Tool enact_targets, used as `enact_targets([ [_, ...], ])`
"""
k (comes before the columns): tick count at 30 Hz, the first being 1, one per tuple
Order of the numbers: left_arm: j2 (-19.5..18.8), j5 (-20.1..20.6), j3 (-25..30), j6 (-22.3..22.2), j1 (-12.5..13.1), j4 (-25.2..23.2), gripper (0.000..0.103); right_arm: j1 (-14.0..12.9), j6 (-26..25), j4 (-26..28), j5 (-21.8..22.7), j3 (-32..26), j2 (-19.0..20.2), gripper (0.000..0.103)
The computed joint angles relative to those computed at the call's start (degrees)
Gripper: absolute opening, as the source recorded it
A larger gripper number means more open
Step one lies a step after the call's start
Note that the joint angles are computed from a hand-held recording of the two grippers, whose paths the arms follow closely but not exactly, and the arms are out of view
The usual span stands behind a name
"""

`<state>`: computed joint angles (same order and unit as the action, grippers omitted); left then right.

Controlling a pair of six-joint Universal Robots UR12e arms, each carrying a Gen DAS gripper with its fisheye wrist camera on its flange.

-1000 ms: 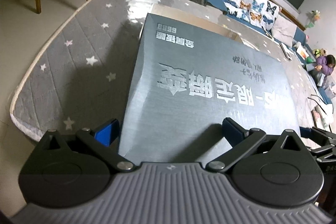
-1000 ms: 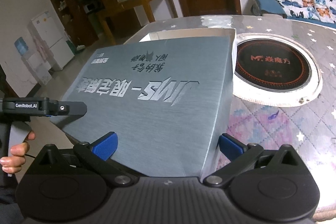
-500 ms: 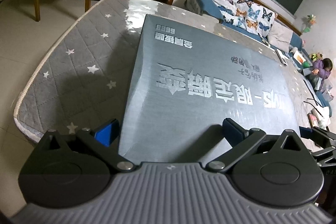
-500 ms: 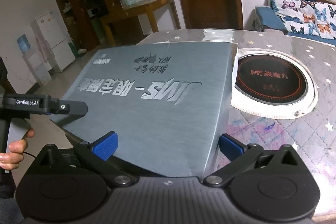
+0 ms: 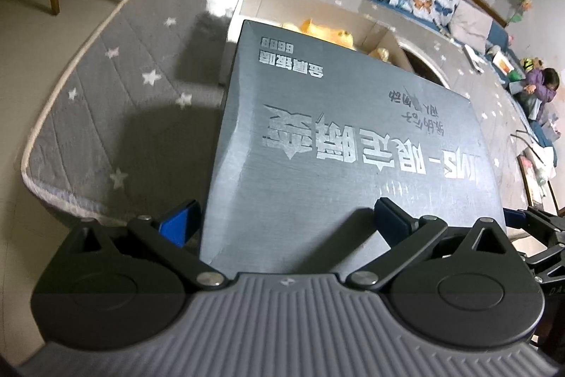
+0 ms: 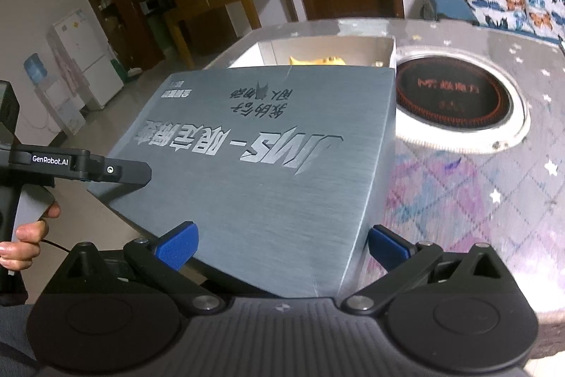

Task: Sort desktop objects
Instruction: 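Carry the lid with both grippers until it is above the white box, then lower the lid onto the white box with both grippers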

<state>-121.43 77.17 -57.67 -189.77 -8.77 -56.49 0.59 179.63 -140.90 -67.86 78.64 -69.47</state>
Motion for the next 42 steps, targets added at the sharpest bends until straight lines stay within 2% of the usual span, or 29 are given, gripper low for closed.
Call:
enact_targets([
  [12,-2.9,0.8,5.2,0.0,-0.2,-6.6,0.103,-1.1,2.8,5.4,3.2,-2.9,2.3,0.103],
  [36,-6.7,-0.5,12.1,-0.6,0.2,-12.0,0.103,-1.0,2.2,9.4,2.6,-8.7,5.5,0.103],
  [42,-8.2,-0.9,14.9,-0.6,0.3,-16.0,0.103,-1.1,2.5,10.8,2.9,-9.6,6.2,0.103],
])
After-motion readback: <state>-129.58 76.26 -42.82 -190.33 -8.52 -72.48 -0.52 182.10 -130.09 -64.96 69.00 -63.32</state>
